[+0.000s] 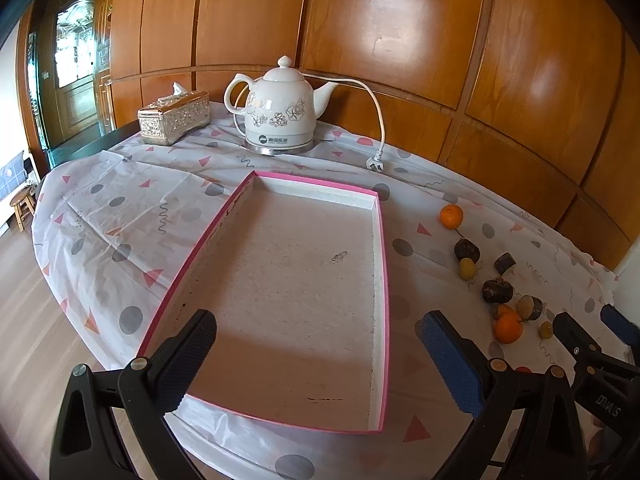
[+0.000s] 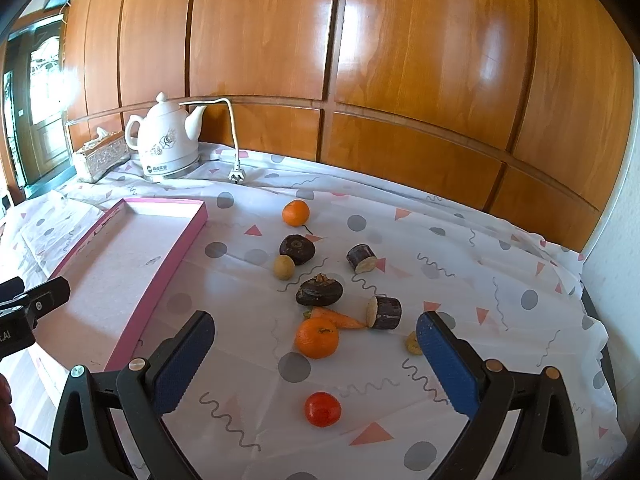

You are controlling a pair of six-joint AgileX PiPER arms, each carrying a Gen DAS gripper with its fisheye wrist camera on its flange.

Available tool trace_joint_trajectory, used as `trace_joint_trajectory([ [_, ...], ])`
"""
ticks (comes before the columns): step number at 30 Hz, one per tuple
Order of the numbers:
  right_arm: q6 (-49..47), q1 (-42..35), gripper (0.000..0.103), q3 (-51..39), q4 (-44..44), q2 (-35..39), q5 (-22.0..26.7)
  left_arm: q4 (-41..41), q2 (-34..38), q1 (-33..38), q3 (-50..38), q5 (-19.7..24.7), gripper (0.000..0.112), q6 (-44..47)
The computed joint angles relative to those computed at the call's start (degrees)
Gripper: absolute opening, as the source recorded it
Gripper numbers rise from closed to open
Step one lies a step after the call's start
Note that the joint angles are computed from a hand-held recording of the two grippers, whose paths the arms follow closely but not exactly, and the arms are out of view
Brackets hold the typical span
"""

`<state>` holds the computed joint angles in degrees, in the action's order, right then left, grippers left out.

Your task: Organize fruits

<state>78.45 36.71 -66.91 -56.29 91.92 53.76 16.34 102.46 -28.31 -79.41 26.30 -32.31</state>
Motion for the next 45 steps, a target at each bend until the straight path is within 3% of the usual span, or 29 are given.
trace_joint_trajectory([
  [14, -3.8, -3.1, 0.103, 2.4, 0.8, -2.4, -1.8, 1.1, 0.5, -1.1, -0.7, 1.0, 0.103, 0.4],
  [19, -9.0, -7.4, 0.103, 4.4, 3.9, -5.6, -3.5, -0.2, 0.7, -1.3, -1.1, 0.6, 0.103, 2.4],
  [25, -18.5, -18.4, 0.103, 5.2, 7.3, -12.1, -2.6, -4.4, 1.7, -1.2, -2.4, 0.2, 0.103, 7.2],
  [31, -26.3, -34.2, 0.103, 5.8, 12.4, -15.6, -3.4, -13.0, 3.4, -1.7, -4.7, 1.7, 0.103, 16.7],
  [34, -28.0, -41.0, 0.103, 7.4, 15.2, -16.4, -5.7, -18.8, 5.0, -2.0, -7.6, 4.5, 0.103, 23.3],
  [37, -29.8, -47.5, 0.101, 10.5, 19.4, -17.4, -10.3, -13.9, 7.0, -3.9, -11.0, 7.4, 0.103, 21.1],
  [40, -37.8, -53.6, 0.098, 10.4, 31.2, -16.7, -13.1, -10.7, 10.0, -5.1, -16.7, 11.2, 0.103, 19.5],
  [43, -39.5, -55.0, 0.098, 10.4, 33.3, -16.5, -14.7, -13.7, 13.2, -4.8, -22.5, 14.5, 0.103, 21.9],
  [45, -38.9, -54.5, 0.098, 10.4, 32.8, -16.5, -14.2, -14.8, 17.8, -4.8, -30.5, 19.2, 0.103, 22.2],
])
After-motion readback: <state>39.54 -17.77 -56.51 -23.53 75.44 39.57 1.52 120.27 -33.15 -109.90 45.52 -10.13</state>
